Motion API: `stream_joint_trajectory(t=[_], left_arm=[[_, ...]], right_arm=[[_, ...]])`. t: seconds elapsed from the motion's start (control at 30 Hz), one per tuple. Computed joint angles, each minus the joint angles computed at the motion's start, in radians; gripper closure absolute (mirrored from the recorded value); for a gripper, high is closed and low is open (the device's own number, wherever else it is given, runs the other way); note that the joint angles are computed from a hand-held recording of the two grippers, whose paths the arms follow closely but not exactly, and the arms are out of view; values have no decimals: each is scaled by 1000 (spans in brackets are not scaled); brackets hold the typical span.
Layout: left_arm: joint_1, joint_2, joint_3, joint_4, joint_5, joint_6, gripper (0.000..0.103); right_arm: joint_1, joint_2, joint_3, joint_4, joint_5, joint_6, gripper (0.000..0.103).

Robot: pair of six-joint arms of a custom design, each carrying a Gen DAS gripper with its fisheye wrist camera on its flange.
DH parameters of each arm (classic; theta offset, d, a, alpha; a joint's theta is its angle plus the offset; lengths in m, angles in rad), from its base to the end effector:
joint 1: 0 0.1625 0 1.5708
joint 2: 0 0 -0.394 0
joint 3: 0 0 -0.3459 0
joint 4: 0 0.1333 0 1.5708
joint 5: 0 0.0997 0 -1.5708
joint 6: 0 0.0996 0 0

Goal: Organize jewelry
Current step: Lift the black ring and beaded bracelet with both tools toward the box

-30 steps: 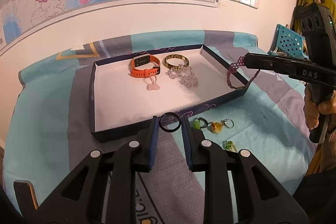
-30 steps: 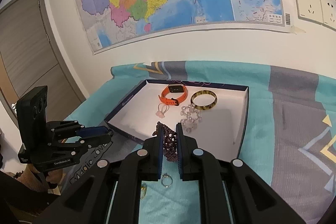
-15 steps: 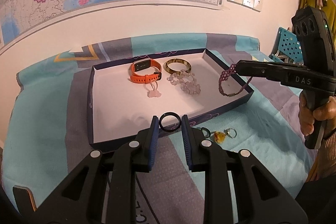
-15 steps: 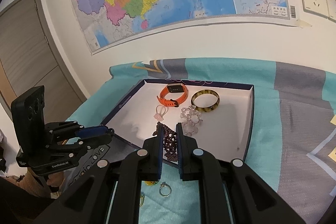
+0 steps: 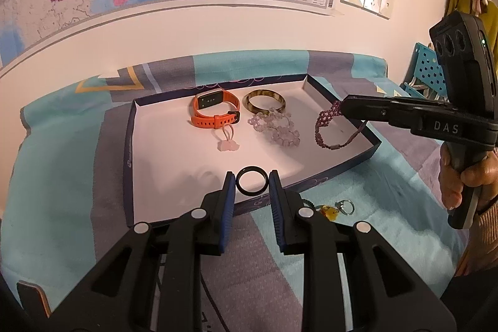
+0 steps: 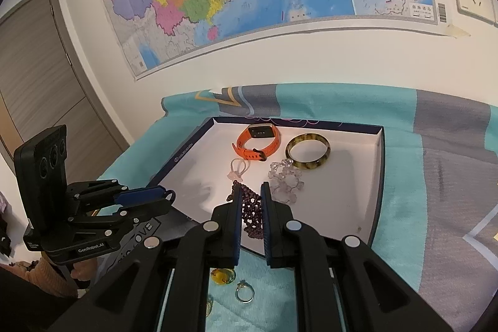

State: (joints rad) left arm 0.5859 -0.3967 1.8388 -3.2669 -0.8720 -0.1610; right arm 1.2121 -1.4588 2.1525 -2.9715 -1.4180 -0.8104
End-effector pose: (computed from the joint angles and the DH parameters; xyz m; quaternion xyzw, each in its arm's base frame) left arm -0.3270 -0.4539 -0.0771 0.3334 0.8714 -0.2841 0.2208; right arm -0.0189 -0.4732 0.3228 0.2352 -0.9058 0.3274 0.1308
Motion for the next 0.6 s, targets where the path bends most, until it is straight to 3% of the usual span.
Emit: stream_joint_trajectory(t=[0.6], left_arm=[[18,22,-44,29,-4,-2,81]], right_arm=[[1,48,-39,24,-9,17,93]])
